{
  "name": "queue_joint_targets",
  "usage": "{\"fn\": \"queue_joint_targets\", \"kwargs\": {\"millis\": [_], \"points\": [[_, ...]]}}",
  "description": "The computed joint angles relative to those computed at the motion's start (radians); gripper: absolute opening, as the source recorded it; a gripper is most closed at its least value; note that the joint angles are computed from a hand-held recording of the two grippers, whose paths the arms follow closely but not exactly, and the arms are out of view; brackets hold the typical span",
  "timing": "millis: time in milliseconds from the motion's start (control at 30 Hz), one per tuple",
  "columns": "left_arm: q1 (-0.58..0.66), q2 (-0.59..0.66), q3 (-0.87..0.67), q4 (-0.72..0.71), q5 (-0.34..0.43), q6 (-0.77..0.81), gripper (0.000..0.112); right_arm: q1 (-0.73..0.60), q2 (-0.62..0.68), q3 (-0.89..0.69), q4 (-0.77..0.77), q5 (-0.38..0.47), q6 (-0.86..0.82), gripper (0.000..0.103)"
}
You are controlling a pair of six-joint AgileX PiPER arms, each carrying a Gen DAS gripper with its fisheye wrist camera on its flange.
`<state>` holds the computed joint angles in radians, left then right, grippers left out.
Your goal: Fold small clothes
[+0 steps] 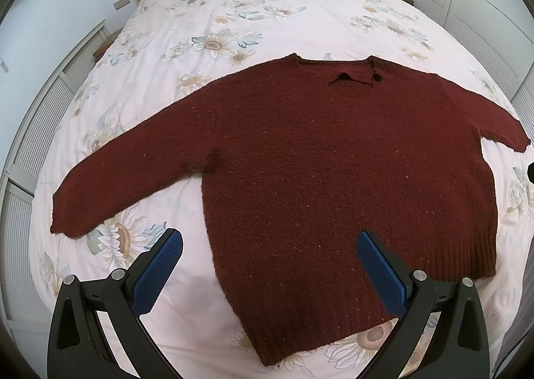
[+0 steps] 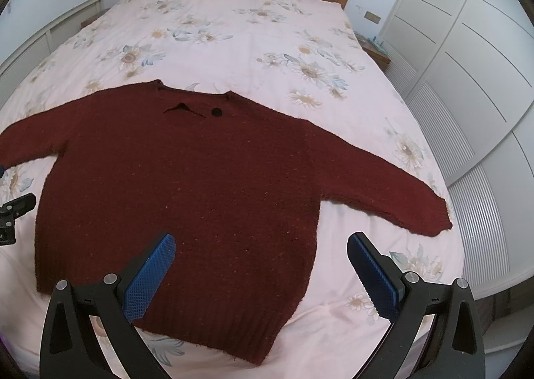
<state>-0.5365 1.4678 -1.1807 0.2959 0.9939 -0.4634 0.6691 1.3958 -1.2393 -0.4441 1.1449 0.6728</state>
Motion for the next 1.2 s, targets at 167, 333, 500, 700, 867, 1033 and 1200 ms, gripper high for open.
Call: {"fn": "queue_joint_targets", "kwargs": {"millis": [167,333,500,700,867,1033,1200], "points": [[-0.001,-0.002,0.002,-0.001,-0.002,-0.002,0.102,-0.008,-0.001,0.006,0.006,-0.01,0.001,0.103],[0.009,0.016,-0.009,-0.007,-0.008,0.016,0.102,-0.074,-0.006,0.032,0.038,-0.064,-0.021,0.103],[0.042,0.057,-0.056,-0.035,-0.015,0.061,0.102,-0.207,-0.011,0.057,0.049,-0.135,-0.079,0.103],[0.069,0.162,-0.184,-0.01,0.01,0.113,0.102,-0.532,0.02,0.035,0.1,-0.241,-0.259,0.103],[0.114,0.241,-0.29,-0.062,0.011,0.173,0.102,-0.873,0.151,-0.059,0.248,-0.336,-0.458,0.103],[0.154,0.311,-0.377,-0.083,0.007,0.165,0.102,-1.102,0.382,-0.185,0.354,-0.366,-0.531,0.103],[0.195,0.375,-0.41,-0.14,0.014,0.161,0.102,-1.242,0.568,-0.232,0.502,-0.388,-0.56,0.103]]}}
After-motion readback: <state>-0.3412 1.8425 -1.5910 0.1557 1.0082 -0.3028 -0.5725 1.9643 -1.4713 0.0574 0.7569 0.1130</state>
